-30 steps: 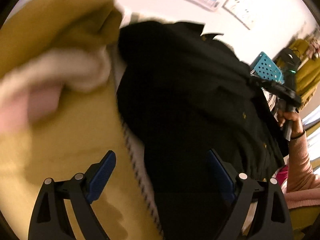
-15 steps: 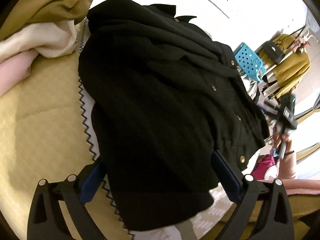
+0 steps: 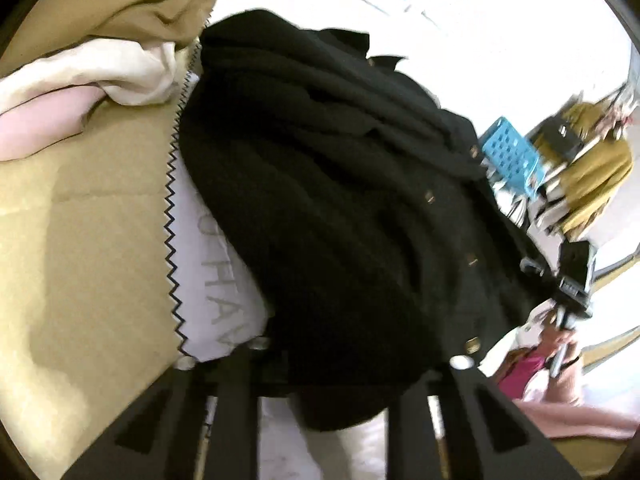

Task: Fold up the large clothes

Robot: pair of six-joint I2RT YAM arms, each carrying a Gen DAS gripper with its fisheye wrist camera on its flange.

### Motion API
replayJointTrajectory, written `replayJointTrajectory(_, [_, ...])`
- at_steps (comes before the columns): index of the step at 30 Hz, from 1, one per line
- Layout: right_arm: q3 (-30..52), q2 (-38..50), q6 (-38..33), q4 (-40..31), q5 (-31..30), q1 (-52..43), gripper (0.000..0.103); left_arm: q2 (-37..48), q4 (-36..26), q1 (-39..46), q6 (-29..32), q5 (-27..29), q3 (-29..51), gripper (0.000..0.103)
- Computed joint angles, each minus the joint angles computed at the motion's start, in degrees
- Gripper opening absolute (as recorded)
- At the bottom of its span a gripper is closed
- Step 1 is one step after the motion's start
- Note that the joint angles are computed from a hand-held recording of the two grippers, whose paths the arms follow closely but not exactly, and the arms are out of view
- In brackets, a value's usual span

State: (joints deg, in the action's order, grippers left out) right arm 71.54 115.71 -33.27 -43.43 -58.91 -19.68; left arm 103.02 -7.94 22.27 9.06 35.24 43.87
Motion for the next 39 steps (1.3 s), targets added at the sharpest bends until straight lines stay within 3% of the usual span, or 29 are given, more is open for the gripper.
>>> replayJointTrajectory(3, [-0.5,-2.3,-0.6,-1.9,-3.6,-1.6,0.01,-4.6,-3.3,2.3,1.4,3.9,-1.3,0.005])
replayJointTrajectory(8, [1.4,-4.9,-14.0,-16.7,-12.5,-5.7,0.009,-11.4,-12.9,11.2,9.5,12.1,-2.6,0.002])
replayJointTrajectory(11, [1.6,-4.3,-13.4,-16.1,-8.8,-5.5,0.012,-8.5,-18.4,15.7,15.8,12.9,-1.2,0.003])
replayJointTrajectory(13, [1.9,-1.9,-12.3,-15.3,-6.0,-5.4,0.027,-5.6,-17.6,16.3,16.7,10.7,-1.2,0.007])
replayJointTrajectory(14, [1.0,-1.4,-9.6,-12.5,-4.4,-5.6,0.039,-3.9,-16.9,16.3,17.4,10.1,-0.9,0.016])
replayJointTrajectory(17, [-1.7,-1.2,-6.7,-7.5,-0.5,-5.9,0.062,-1.3,-13.1,15.7,15.0,7.9,-1.5,0.055])
replayJointTrajectory(18, [-2.2,-1.0,-6.9,-7.3,-0.2,-6.2,0.069,-1.2,-11.2,15.4,13.8,7.6,-1.9,0.06])
replayJointTrajectory(19, [-2.4,-0.5,-7.6,-7.6,0.1,-6.5,0.071,-1.0,-9.5,15.0,12.7,6.7,-2.1,0.063])
replayJointTrajectory(21, [-3.4,-0.6,-7.5,-6.4,0.8,-6.9,0.075,-0.8,-7.9,14.0,11.8,4.9,-1.9,0.082])
replayJointTrajectory(24, [-4.8,-1.5,-9.7,-6.0,0.9,-6.3,0.084,1.5,-9.1,12.6,13.5,6.0,-0.3,0.086])
replayJointTrajectory(26, [-6.1,-2.8,-9.2,-4.1,2.2,-4.6,0.084,1.1,-5.7,10.5,11.8,5.2,-1.5,0.088])
replayJointTrajectory(28, [-8.6,-4.5,-7.8,-0.3,3.4,-2.9,0.075,0.1,-2.2,6.6,9.1,3.3,-3.6,0.086])
replayJointTrajectory(29, [-8.8,-4.5,-7.8,-0.1,3.6,-2.6,0.052,-1.0,0.5,5.4,8.1,1.7,-5.2,0.072])
replayJointTrajectory(30, [-8.0,-3.4,-8.4,-1.6,3.1,-2.2,0.034,-2.0,2.3,3.9,7.1,-0.6,-6.3,0.042])
replayJointTrajectory(31, [-7.0,-2.2,-9.2,-3.3,2.2,-2.2,0.024,-2.9,3.3,3.2,6.0,-2.1,-7.1,0.031])
replayJointTrajectory(32, [-7.0,-2.4,-8.9,-3.4,1.8,-2.1,0.012,-3.7,3.5,3.7,4.9,-1.5,-7.4,0.012])
replayJointTrajectory(33, [-6.6,-2.3,-9.0,-4.4,0.5,-2.5,0.012,-4.3,2.3,5.3,4.6,1.7,-7.1,0.003])
replayJointTrajectory(39, [-2.9,-5.6,-19.1,-20.4,-12.5,-7.0,0.007,-12.4,-7.2,14.3,6.6,13.5,-6.2,0.002])
